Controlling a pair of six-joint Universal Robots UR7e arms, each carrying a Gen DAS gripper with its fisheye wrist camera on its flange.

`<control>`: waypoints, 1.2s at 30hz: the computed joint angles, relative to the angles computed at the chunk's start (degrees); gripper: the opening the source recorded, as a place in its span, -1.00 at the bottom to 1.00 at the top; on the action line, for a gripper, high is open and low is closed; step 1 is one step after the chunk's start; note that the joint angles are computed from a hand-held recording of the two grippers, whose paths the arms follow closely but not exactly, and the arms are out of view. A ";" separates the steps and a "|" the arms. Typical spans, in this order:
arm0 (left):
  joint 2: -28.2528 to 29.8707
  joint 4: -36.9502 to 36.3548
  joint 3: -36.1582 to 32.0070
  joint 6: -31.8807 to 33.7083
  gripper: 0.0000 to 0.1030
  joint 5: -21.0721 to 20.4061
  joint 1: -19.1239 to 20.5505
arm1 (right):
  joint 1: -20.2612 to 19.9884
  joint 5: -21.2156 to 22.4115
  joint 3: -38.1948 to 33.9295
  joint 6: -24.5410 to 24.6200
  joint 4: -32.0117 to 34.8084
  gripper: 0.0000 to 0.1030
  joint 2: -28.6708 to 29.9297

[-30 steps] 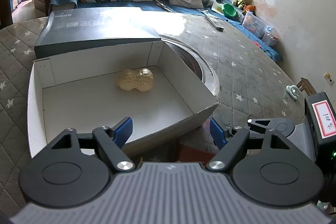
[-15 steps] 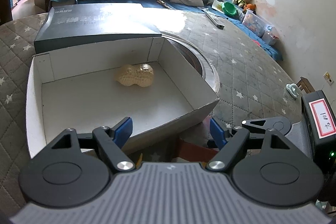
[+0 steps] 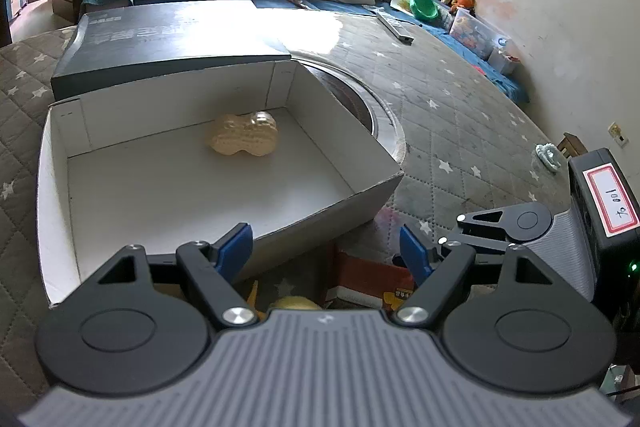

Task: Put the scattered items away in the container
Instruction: 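Move the left gripper down to the red snack packet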

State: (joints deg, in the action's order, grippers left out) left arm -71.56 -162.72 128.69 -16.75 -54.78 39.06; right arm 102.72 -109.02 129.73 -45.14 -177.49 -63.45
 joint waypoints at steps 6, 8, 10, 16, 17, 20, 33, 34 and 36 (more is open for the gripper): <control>0.00 -0.71 0.32 1.09 0.53 -0.99 -0.61 | -0.26 -0.69 0.28 -0.25 -0.04 0.08 -0.74; 0.15 -0.88 0.35 1.83 0.53 -1.80 -0.88 | -0.42 -0.95 0.52 -0.27 -0.14 0.08 -1.13; 0.40 -1.06 0.35 2.55 0.53 -2.61 -1.06 | -0.63 -1.16 0.79 -0.17 -0.28 0.08 -1.52; 1.73 -0.99 -0.15 2.96 0.53 -5.34 -0.64 | -1.04 -1.72 1.28 -0.27 -0.24 0.09 -2.43; 2.03 -0.89 -0.28 2.90 0.53 -5.57 -0.54 | -1.12 -1.73 1.38 -0.31 -0.34 0.10 -2.54; 2.85 -0.63 -0.67 2.80 0.53 -6.20 -0.19 | -1.33 -1.67 1.65 -0.34 -0.89 0.11 -2.72; 7.22 1.75 -3.79 2.60 0.53 -9.53 2.55 | -2.14 -1.14 3.20 -0.42 -1.77 0.28 -4.30; 7.44 2.09 -3.99 2.45 0.53 -9.71 2.65 | -2.20 -1.05 3.30 -0.37 -1.63 0.28 -4.49; 8.16 2.57 -4.58 2.20 0.53 -10.32 3.13 | -2.17 -1.19 3.61 -0.50 -1.80 0.28 -4.75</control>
State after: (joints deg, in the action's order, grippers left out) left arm -63.40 -160.15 124.11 -14.55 -65.10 42.19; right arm 100.56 -110.21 133.34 -45.64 -179.29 -68.20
